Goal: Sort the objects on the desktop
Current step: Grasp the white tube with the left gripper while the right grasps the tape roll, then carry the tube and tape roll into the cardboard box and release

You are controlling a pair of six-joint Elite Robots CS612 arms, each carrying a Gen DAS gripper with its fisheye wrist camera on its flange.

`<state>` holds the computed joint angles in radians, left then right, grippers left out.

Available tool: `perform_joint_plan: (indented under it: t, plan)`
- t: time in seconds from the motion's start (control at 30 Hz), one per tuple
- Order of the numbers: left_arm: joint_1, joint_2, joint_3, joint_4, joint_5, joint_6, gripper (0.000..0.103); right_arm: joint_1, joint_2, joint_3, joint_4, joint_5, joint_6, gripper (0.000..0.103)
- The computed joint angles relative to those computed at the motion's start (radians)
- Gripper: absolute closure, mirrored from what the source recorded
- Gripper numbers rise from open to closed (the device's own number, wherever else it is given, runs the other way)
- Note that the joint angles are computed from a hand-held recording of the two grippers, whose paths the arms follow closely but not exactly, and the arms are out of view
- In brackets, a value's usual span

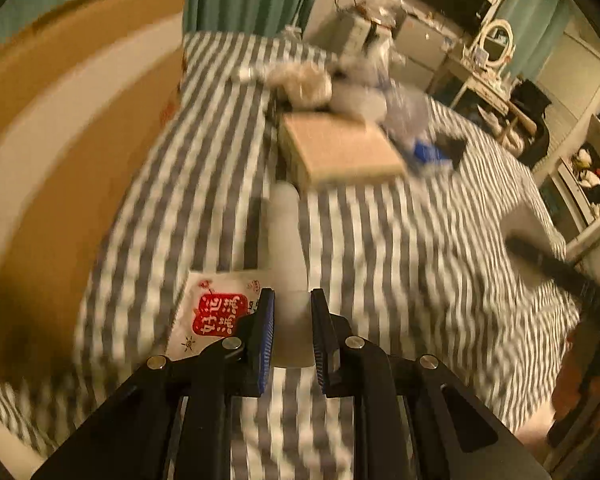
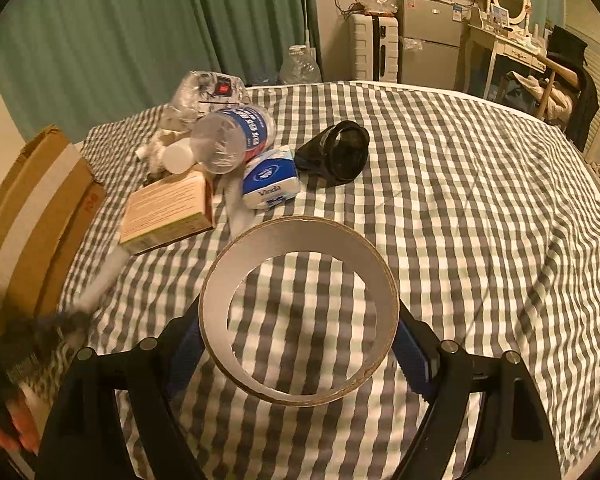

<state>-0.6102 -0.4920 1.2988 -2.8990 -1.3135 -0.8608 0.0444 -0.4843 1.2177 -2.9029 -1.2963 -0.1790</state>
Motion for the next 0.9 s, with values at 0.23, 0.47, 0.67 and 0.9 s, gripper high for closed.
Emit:
perform_joint_plan:
  t: [0.23,0.47,0.67,0.9]
  plan:
    - [-0.011,0.008,-0.006,0.039,-0.007,-0.012,0.08,0.001,-0.032,0.057,-0.042,0.019,-0.01,0.021]
    - [0.011,0.052,-0.094,0.083,-0.036,-0.014,0.06,0.001,-0.025,0.05,-0.021,0.025,-0.013,0.021]
    - [0.01,0.041,-0.066,0.012,-0.041,0.011,0.096,-0.004,-0.022,0.042,0.003,0.044,-0.006,0.021]
    - [-0.003,-0.012,0.012,-0.122,-0.004,0.025,0.096,0.006,-0.05,0.082,-0.02,0.065,-0.015,0.021]
